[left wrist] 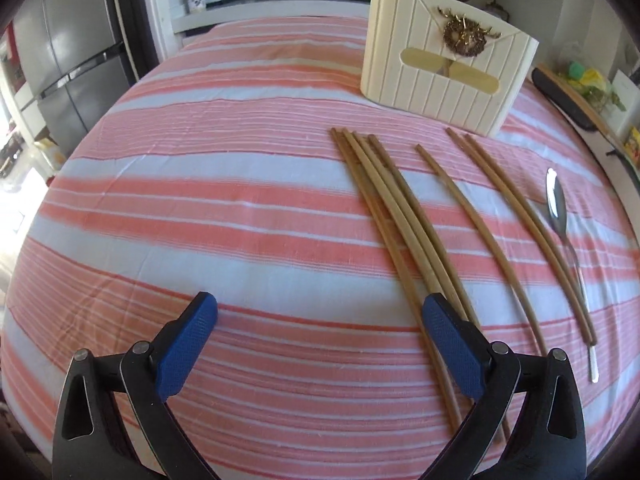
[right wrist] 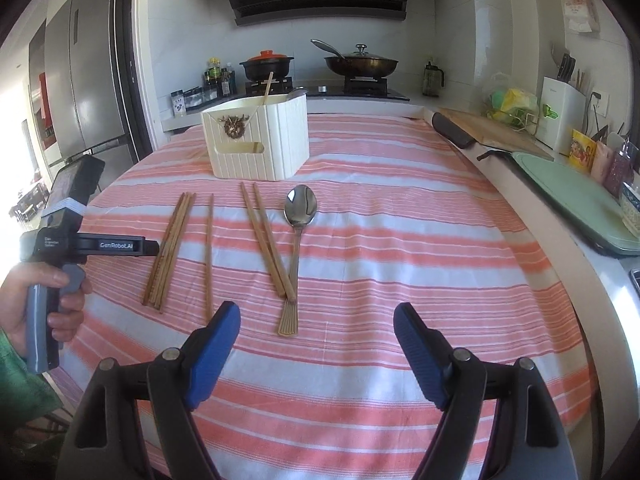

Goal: Organize utensils
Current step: 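Grasp the second metal spoon with the right tool while the left tool grasps another chopstick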

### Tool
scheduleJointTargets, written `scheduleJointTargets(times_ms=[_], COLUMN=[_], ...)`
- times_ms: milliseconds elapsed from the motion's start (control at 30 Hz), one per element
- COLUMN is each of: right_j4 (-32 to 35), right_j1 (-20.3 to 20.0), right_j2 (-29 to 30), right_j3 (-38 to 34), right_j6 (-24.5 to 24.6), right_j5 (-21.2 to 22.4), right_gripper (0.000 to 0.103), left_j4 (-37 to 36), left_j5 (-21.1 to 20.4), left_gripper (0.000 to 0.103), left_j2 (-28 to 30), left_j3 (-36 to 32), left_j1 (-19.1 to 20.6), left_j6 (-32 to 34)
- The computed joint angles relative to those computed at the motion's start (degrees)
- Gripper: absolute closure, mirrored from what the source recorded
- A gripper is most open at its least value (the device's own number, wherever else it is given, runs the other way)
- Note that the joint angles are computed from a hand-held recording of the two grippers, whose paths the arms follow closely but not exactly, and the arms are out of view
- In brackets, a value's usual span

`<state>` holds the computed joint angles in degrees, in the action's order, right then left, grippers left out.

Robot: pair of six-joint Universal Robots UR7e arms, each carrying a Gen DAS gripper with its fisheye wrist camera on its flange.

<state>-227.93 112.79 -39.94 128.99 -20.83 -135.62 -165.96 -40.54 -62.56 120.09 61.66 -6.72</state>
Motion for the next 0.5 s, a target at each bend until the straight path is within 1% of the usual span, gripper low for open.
scheduleJointTargets(times_ms=[67, 133, 200, 233, 267, 333, 433, 500], right_j4=[0.64, 2.32, 4.32, 6.22, 8.64, 10.94, 15.45, 16.09], right_j1=[-0.44, -1.36, -2.50, -3.08, -3.73, -4.84, -6.25, -6.39], right_j2=[-0.04, -0.42, -0.49, -0.47, -0.48, 0.42, 0.94, 2.27], right_j3=[-0.64, -1.48, -2.62, -3.47, -4.44, -6.71, -9.41, -11.34], right_j6=[-0.32, 0.36, 0.39, 0.50, 0.82, 0.41, 0.77, -0.83], right_j5=[-1.42, -1.86, -1.49, -1.40, -1.29, -1.72, -0.06, 0.54], right_gripper=[0.022, 0.023, 0.029, 0.031, 0.032, 0.034, 0.034, 0.034], left_j4=[1.67, 1.64, -0.20, -0.75, -0.52, 0.81, 1.40, 0.97], left_j5=[-0.08, 1.16, 2.16, 1.97, 1.69, 1.40, 1.18, 0.98], left_gripper=[0.001, 0.001, 0.000, 0.000, 0.000, 0.000, 0.000, 0.000], left_j2=[-0.04, 0.41, 0.66, 0.73, 0.39, -0.19, -0.62, -0.87], left_j3=[-0.46, -0.32, 0.45, 0.47, 0.65, 0.45, 0.24, 0.34], left_j1=[0.03, -0.16, -0.44, -0.22, -0.10, 0.14, 0.56, 0.87], left_j6=[-0.88, -0.59, 1.45, 2.17, 2.17, 2.09, 2.69, 3.19])
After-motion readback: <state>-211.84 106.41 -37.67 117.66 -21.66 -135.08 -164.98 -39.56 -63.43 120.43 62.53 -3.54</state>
